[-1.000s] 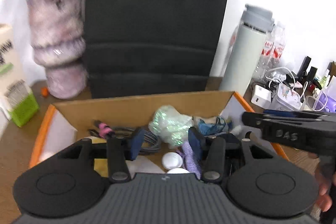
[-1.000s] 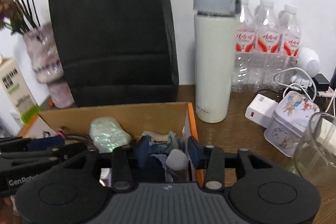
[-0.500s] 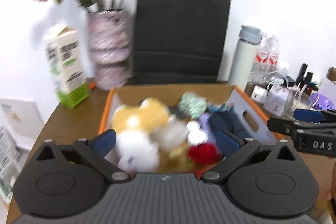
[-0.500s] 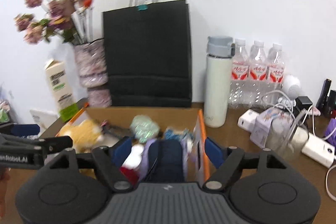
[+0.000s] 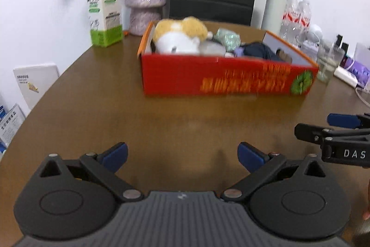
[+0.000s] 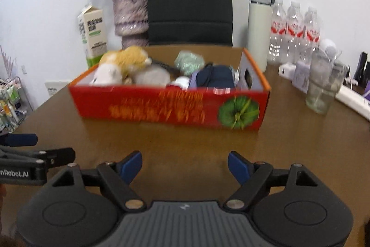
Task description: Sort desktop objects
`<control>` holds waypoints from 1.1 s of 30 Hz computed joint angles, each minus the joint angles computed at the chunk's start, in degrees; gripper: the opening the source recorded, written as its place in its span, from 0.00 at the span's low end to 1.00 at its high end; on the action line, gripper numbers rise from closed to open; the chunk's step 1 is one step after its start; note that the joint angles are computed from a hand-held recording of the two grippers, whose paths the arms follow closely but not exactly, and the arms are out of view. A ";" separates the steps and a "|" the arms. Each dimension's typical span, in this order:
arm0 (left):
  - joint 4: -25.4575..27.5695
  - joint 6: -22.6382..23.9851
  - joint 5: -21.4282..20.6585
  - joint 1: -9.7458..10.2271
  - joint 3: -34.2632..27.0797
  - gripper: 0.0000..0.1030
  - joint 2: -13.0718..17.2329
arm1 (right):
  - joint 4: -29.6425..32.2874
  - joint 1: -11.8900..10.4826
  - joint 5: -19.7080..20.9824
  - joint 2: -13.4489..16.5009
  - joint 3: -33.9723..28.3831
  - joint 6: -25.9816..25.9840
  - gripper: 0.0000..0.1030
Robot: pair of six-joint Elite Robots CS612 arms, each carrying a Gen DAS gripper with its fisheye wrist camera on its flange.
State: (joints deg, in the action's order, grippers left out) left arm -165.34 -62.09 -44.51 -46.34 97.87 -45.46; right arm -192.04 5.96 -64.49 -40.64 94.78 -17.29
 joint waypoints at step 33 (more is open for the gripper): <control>4.97 -5.66 2.43 -3.75 1.56 1.00 0.00 | -3.96 -0.16 -3.28 -1.83 7.79 -1.26 1.00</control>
State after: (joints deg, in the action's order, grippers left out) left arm -160.37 -67.74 -42.08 -50.09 99.43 -45.46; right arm -196.00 5.80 -67.78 -42.47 102.57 -18.55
